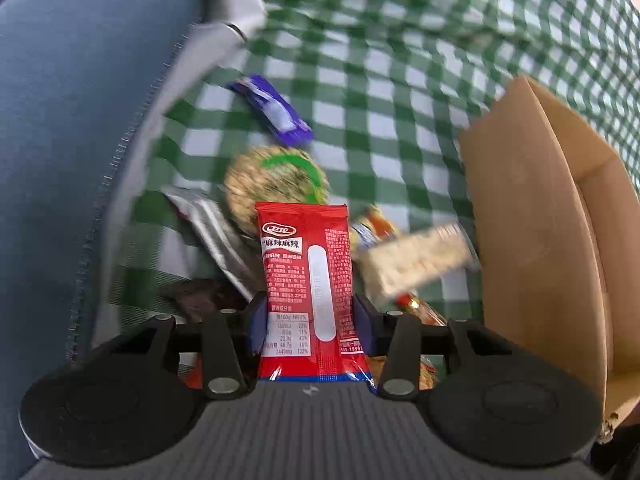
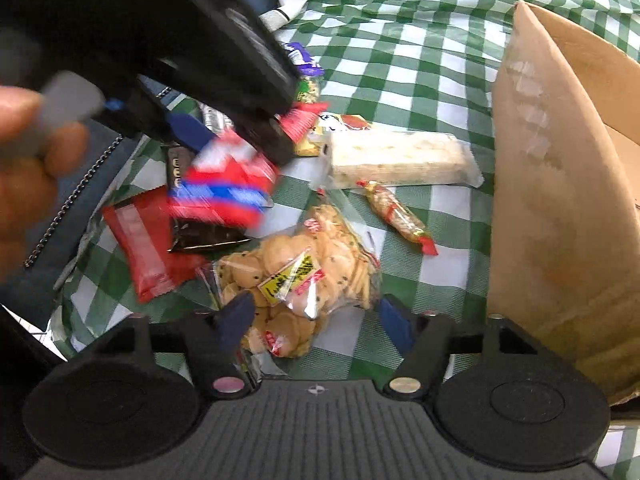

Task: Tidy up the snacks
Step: 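Grasp the red wafer pack with the left tool while the right tool grasps the cracker bag, then lift the red wafer pack with the left tool while the right tool carries the cracker bag over the box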

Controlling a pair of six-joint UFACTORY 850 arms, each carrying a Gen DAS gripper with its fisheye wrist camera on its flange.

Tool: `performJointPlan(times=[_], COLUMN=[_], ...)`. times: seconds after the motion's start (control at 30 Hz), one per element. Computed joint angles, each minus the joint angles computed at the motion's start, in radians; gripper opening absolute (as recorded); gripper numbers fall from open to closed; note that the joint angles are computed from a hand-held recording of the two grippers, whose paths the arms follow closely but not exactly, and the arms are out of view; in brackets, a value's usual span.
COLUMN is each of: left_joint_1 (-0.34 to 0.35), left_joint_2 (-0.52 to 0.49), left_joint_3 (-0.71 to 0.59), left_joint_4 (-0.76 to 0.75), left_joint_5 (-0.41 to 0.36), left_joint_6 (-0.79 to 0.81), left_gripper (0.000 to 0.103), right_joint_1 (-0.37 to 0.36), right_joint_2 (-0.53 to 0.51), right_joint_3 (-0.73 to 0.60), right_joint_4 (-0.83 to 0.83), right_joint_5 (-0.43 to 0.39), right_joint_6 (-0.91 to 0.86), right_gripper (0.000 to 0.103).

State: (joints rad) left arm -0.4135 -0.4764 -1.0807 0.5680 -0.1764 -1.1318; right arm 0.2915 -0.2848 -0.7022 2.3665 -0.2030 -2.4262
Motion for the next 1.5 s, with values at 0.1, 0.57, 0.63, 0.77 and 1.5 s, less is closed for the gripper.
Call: performJointPlan(times=[0.1, 0.57, 0.63, 0.77, 1.5], left_joint_1=[0.017, 0.029, 0.028, 0.022, 0.028], left_joint_2=[0.017, 0.025, 0.017, 0.013, -0.027], left_joint_3=[0.022, 0.028, 0.02, 0.016, -0.017], left_joint_4=[0.025, 0.048, -0.018, 0.005, -0.131], left_joint_5=[0.001, -0.016, -0.035, -0.055, -0.129], left_joint_6=[-0.055, -0.092, -0.022, -0.036, 0.11], left_gripper=[0.049, 0.049, 0.049, 0.05, 0.058], right_joint_1=[-0.011, -0.048, -0.045, -0.036, 0.018], right_joint_2=[0.004, 0.06, 0.045, 0.031, -0.128], right_joint_3=[0.012, 0.05, 0.038, 0.027, -0.127], right_joint_4=[0.046, 0.219, 0.205, 0.155, 0.281], right_joint_5=[-0.028, -0.172, -0.149, -0.147, 0.008], right_joint_6=[-0.064, -0.3, -0.264, -0.153, -0.13], right_gripper=[0.048, 0.003, 0.007, 0.061, 0.089])
